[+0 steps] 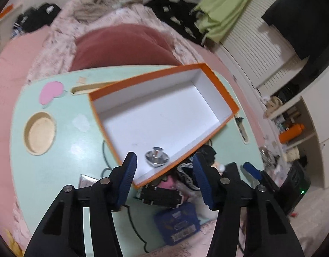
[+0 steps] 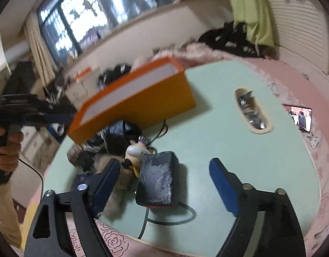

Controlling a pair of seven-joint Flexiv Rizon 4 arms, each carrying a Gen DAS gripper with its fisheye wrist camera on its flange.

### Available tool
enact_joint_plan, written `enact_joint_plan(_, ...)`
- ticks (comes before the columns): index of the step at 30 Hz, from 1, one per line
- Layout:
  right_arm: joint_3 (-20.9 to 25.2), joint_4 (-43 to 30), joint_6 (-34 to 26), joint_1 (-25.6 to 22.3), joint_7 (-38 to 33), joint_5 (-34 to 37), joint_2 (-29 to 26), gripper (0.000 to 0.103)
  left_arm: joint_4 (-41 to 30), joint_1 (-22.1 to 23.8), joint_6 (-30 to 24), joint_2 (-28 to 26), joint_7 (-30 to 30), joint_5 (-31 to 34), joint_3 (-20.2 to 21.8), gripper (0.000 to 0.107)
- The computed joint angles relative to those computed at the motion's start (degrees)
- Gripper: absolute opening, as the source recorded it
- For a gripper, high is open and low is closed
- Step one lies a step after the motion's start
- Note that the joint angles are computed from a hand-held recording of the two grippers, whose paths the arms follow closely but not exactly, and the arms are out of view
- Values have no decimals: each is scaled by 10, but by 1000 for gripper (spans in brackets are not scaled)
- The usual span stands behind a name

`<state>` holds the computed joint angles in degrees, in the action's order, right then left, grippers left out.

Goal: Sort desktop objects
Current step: 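Lift the black case out and set it beside the figurine with right gripper, then reach into the orange box and grasp the small silver metal piece with left gripper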

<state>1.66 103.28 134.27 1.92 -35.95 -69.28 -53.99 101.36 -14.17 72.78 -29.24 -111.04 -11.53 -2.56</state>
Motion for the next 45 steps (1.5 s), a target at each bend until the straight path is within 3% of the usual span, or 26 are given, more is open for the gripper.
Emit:
enact_joint_plan(3,1,-37,-1,-4,69,-50,-7,88,-36,1,-55,-12,3,3,4,55)
enact_joint_plan(7,-37,-79,18,11,161,-123,-17,88,-83,12,-137,-33,8,-8,-3,55)
enact_joint_plan(13,-75,-82,41,38,178,-115,-16,88,-167,13,-262,-69,-9,0,2,55)
enact_joint_plan(16,-81,-79,45,43,178,-112,-13,88,-219,4,-336,-87,-42,29,21,46)
enact_joint_plan(24,-88,-82,55,46,185,-112,-14,89,-305,3,-478,-127,-51,57,19,35)
enact_joint_plan(31,-84,-68,59,43,185,-107,-8,89,-338,19,-539,-141,-32,32,2,31)
enact_joint_plan(34,-82,-59,57,43,180,-104,-1,89,-334,29,-542,-140,-20,14,-4,28)
enact_joint_plan(35,-81,-58,57,42,180,-104,-1,90,-335,28,-542,-139,-17,15,-3,19)
enact_joint_plan(39,-78,-55,56,41,179,-102,0,90,-371,9,-571,-150,1,58,11,17)
enact_joint_plan(45,-75,-53,53,40,177,-102,2,90,-343,8,-525,-128,14,59,10,17)
